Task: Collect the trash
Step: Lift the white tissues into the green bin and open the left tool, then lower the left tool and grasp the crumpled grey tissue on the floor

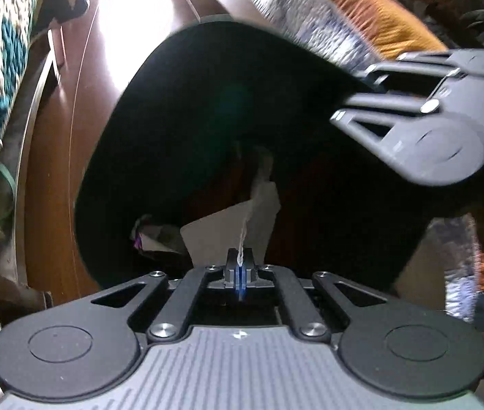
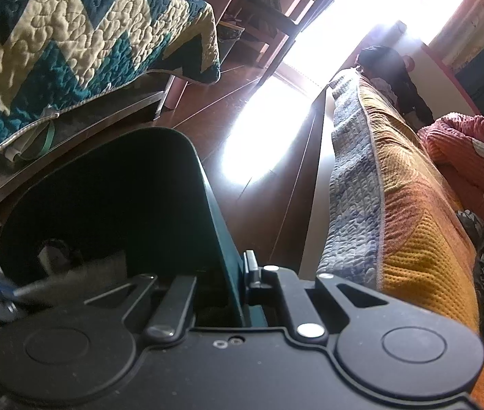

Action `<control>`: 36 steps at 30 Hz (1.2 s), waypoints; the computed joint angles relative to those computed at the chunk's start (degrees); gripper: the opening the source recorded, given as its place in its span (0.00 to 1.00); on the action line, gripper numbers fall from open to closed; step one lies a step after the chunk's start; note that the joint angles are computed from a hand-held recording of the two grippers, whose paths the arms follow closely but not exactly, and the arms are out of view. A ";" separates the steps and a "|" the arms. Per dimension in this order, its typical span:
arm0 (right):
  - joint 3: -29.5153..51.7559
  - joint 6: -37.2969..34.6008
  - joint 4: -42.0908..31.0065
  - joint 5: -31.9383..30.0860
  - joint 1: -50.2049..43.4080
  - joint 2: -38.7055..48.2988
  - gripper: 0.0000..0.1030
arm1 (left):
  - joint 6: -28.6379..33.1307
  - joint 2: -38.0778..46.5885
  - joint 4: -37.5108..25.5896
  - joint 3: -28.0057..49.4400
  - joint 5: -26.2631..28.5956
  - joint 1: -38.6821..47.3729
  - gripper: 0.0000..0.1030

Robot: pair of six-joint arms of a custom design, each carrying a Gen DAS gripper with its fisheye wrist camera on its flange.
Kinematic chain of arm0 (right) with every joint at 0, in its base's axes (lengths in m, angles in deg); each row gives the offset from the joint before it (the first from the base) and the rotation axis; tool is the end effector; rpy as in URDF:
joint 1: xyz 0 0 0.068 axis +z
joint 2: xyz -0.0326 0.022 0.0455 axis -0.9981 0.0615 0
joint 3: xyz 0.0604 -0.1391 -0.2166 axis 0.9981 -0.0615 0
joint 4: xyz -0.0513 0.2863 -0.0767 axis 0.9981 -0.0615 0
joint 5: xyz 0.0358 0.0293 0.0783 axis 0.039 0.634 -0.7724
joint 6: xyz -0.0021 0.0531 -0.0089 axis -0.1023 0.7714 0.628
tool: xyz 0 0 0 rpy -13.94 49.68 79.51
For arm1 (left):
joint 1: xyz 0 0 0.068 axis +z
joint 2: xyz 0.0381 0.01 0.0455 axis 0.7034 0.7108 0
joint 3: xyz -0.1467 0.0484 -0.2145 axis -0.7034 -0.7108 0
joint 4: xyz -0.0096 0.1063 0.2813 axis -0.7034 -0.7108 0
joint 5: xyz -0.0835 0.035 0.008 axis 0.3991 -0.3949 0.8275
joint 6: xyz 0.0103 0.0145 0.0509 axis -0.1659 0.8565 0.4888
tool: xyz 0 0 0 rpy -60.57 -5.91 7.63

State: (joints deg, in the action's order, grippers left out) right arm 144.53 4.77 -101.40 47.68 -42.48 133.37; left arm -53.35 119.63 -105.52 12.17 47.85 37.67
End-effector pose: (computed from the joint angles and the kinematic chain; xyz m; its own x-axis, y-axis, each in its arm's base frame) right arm 0.2398 0.2003 0.2611 -0.5586 -0.5351 -0.6337 -0.2504 0.8372 -0.4862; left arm 0.2336 -0.0400 0.2339 -0.8495 0.2939 -0.4382 0.4138 0.8863 -0.2078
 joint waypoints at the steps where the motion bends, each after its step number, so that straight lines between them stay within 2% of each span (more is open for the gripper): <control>1: 0.14 0.07 -0.02 -0.06 -0.14 0.14 0.07 | -0.20 0.63 0.51 -0.17 -0.28 -0.37 0.01; 6: 0.94 0.43 -0.16 -0.54 -1.12 0.78 0.07 | -1.31 4.30 1.75 0.28 -0.90 -2.07 0.05; 9: 1.26 0.50 -0.09 -0.71 -1.39 1.08 0.07 | -0.41 4.68 1.46 0.20 -0.84 -2.24 0.15; 11: 1.49 0.41 -0.03 -0.76 -1.46 1.32 0.07 | 0.32 3.87 1.28 -0.25 -0.74 -2.03 0.30; 12: 1.58 0.40 -0.04 -0.73 -1.45 1.43 0.07 | 1.12 3.16 1.12 -0.71 -0.47 -1.50 0.34; 14: 1.58 0.43 -0.08 -0.77 -1.44 1.40 0.07 | 2.28 1.50 0.43 -1.22 -0.59 -0.78 0.57; 16: 1.62 0.38 -0.12 -0.83 -1.47 1.41 0.07 | 2.92 -0.84 -0.55 -1.65 -0.84 0.32 0.65; 21: 2.01 0.22 -0.41 -0.64 -1.08 1.83 0.07 | 9.07 -5.62 -6.84 -0.84 0.85 4.66 0.65; 23: 2.16 0.23 -0.57 -0.49 -0.84 2.00 0.07 | 12.91 -8.52 -9.22 -1.12 0.75 6.69 0.70; 28: 2.34 0.25 -0.74 -0.24 -0.52 2.21 0.07 | 22.53 -14.19 -15.94 -1.44 1.09 12.31 0.73; 30: 2.35 0.25 -0.70 -0.21 -0.51 2.26 0.07 | 25.57 -15.81 -17.51 -2.76 0.79 14.00 0.79; 36: 2.47 0.24 -0.71 -0.20 -0.39 2.43 0.07 | 29.21 -18.03 -19.30 -9.61 -1.55 16.14 0.80</control>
State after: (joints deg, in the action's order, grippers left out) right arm 147.00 5.02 -102.10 47.48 -42.87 135.80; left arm -24.15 101.60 -124.82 2.56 46.29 53.81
